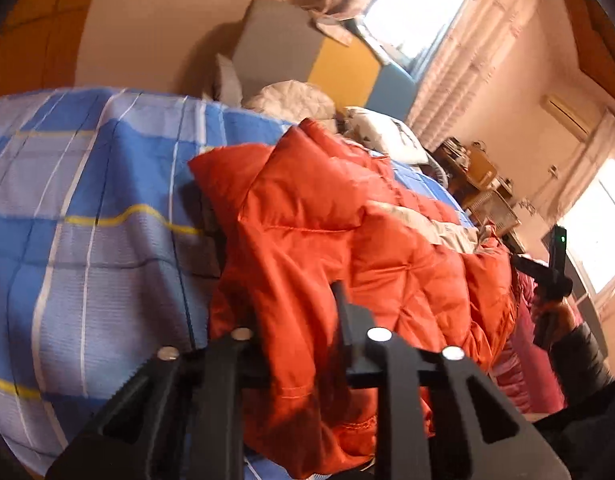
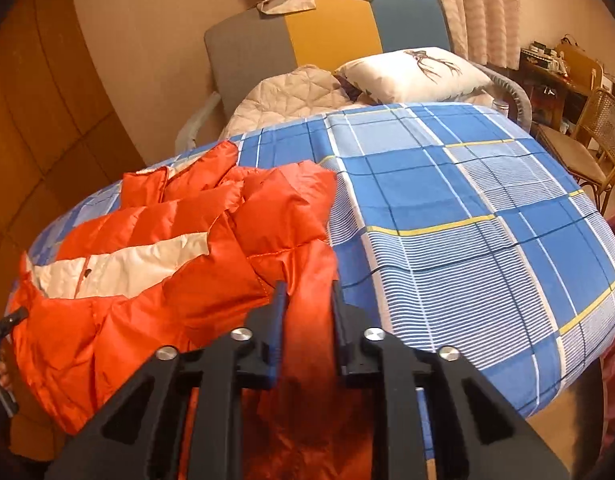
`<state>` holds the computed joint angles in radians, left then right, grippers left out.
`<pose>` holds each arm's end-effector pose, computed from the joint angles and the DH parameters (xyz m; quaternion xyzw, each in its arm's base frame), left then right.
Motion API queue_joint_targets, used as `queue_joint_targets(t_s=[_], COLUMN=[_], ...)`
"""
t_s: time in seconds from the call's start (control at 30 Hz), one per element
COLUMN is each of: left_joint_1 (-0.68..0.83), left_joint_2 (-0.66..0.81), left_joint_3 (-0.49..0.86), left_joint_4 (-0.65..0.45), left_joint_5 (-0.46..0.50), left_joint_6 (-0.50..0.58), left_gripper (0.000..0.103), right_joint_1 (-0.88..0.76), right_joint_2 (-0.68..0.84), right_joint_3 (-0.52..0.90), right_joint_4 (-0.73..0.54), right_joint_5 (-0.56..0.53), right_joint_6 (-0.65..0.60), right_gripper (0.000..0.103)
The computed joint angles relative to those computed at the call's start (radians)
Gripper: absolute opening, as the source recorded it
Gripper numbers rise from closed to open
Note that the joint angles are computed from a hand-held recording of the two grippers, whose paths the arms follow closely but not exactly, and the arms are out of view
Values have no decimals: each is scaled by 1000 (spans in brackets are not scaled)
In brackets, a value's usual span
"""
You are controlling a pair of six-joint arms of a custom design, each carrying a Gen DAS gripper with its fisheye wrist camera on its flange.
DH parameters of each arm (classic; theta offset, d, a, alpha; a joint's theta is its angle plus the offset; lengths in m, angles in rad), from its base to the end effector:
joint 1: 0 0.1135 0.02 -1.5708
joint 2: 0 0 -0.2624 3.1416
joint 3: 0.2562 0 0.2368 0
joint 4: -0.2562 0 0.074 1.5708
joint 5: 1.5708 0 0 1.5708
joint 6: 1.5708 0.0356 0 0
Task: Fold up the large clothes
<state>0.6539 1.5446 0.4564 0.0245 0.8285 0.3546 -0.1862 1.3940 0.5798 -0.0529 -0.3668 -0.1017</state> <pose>0.1907 0.1131 0.1150 -0.0323 0.8913 -0.2302 0.3893 0.2423 -0.0326 0.1647 -0.0238 0.9248 0.1208 0.3599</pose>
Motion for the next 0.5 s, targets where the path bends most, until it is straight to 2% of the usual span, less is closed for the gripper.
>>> queue_joint_targets(t_s=[0.1, 0.23, 0.4, 0.5], left_joint_1=[16, 65, 68, 43], left_joint_2=[-56, -100, -109, -72], left_joint_3=[-1, 14, 67, 111], left_joint_4=[-17, -11, 28, 93], left_joint_5=[29, 107, 138, 114], left_joint_6=[0, -33, -102, -178], left_gripper=[9, 7, 7, 7], right_joint_1=[-20, -29, 9, 39], right_joint_2=[-51, -97, -60, 16], right_joint_3=[11, 53, 154, 219], right_joint_4=[-32, -61, -66, -34], right_joint_5=[-21, -41, -19, 6], right_joint_6=[11, 47, 80, 115], right_gripper=[9, 5, 4, 4])
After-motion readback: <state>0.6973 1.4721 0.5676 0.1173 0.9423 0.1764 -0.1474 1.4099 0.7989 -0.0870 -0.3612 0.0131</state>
